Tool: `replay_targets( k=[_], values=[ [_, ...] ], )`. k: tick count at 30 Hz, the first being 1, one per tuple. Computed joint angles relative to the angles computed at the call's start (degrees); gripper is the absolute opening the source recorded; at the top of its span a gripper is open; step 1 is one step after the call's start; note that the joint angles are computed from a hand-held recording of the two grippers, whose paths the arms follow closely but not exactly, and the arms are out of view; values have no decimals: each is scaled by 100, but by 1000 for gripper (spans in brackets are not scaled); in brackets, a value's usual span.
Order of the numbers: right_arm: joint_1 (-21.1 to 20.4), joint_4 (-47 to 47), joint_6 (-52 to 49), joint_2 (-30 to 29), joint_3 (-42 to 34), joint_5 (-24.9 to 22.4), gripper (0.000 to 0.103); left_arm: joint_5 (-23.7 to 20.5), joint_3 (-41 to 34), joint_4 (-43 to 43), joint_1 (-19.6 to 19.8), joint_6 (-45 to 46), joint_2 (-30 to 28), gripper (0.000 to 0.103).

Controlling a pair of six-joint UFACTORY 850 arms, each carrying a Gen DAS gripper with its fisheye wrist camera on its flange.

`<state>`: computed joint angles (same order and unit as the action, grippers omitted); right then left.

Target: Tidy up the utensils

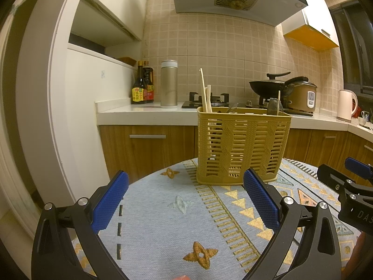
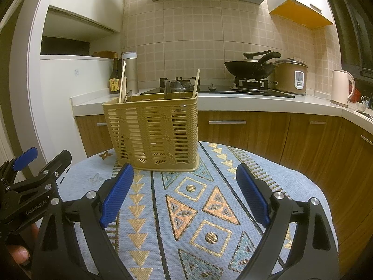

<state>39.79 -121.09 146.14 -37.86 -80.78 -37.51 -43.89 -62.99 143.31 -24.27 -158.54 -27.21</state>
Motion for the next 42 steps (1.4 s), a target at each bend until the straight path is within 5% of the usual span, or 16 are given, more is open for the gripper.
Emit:
replay_targets(
  k=[42],
  values=[
    [-6, 78, -27, -15, -41, 67, 85, 12, -9, -55, 0, 78, -32, 95]
  ],
)
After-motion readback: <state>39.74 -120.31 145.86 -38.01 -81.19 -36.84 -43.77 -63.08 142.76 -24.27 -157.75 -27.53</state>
